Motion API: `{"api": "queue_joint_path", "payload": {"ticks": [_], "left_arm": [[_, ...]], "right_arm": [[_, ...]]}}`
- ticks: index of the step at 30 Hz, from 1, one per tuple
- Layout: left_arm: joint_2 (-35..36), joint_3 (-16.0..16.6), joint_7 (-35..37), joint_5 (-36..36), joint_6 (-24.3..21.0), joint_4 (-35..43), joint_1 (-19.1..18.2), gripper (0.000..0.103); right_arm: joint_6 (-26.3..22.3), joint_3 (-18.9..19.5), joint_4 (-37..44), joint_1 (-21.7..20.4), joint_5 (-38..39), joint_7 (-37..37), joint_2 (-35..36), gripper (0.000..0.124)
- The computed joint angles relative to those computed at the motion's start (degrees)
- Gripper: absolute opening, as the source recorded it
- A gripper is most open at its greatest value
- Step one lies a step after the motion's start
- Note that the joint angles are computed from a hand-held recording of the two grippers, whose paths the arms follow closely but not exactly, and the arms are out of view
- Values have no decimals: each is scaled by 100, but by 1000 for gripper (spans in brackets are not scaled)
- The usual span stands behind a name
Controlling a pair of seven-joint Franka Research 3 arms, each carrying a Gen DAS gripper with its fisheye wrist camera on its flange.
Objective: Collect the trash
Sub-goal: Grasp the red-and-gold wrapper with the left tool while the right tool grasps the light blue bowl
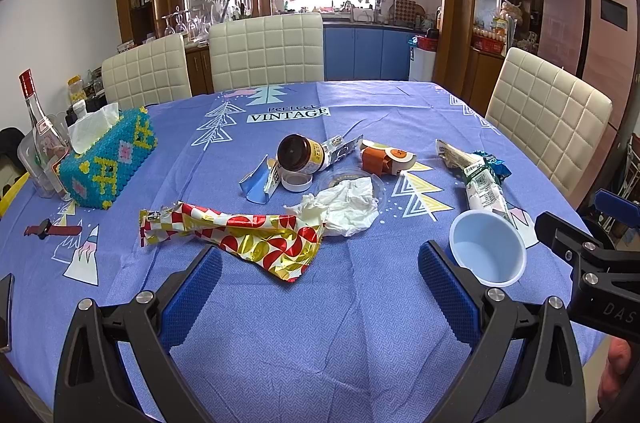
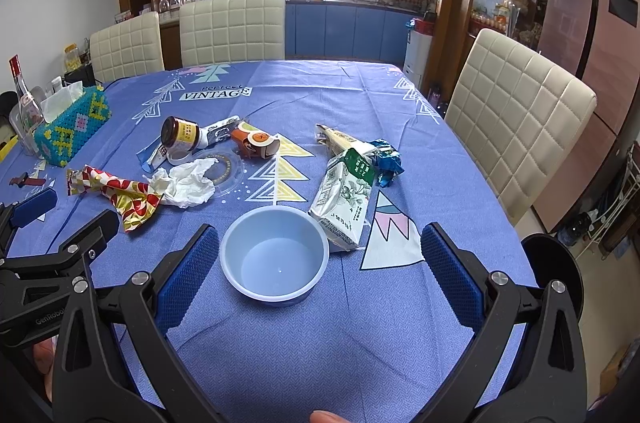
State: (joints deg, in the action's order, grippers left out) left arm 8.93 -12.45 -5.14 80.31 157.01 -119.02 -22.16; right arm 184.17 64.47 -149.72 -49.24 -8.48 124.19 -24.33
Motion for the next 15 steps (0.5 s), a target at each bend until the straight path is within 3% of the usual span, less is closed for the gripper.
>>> {"api": "queue_joint_path", "payload": {"ticks": [9,15], "left_arm": [[180,54,220,-302,130,95,17,96],[233,188,324,-548,154,30,104,96]], "right_arm": [[-126,49,133,-114,-187,10,405,100],[-256,702,357,-867,-692,155,1070,100]]}}
